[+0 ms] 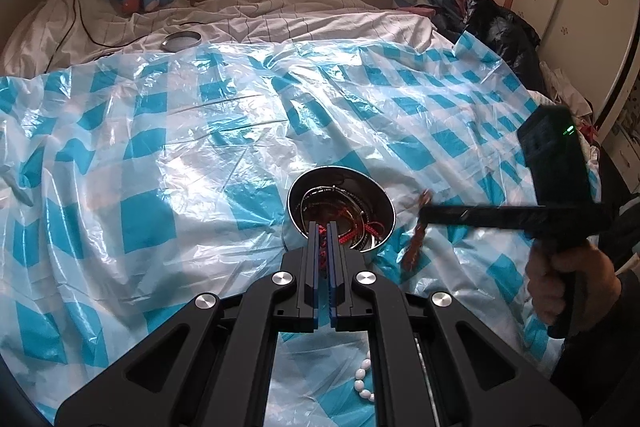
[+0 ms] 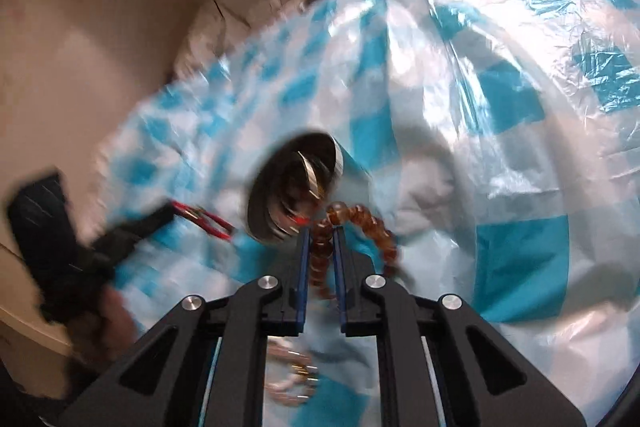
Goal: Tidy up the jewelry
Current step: 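Open the left gripper over the tin while right lowers the amber beads in and opens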
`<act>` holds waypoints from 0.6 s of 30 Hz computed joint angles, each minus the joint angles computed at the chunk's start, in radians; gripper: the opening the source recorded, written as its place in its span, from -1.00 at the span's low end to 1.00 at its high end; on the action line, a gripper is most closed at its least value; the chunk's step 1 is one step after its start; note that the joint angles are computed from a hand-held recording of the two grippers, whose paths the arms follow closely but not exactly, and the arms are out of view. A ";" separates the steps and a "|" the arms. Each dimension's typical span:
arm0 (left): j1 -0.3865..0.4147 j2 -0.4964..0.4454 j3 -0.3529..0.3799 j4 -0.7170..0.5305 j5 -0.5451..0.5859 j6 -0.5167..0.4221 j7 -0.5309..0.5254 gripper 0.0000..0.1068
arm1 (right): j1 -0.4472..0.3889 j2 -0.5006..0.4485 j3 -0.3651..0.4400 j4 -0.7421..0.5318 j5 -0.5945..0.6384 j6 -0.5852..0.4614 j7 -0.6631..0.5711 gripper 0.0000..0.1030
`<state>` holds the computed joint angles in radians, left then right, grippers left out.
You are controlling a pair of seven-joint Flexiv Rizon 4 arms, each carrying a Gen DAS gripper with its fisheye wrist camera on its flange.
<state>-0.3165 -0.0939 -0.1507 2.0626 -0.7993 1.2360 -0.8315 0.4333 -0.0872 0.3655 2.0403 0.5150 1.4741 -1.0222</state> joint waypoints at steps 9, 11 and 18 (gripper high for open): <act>-0.020 0.002 -0.018 -0.003 -0.105 0.046 0.069 -0.95 | 0.016 0.006 0.004 -0.018 -0.059 0.182 0.025 -0.76; -0.024 0.000 -0.020 -0.010 -0.119 0.052 0.075 -0.95 | 0.033 -0.011 -0.015 -0.027 -0.118 0.208 0.070 -0.76; -0.031 -0.014 -0.027 -0.034 -0.155 0.058 0.080 -0.95 | -0.023 -0.042 0.031 -0.020 -0.207 0.262 0.158 -0.76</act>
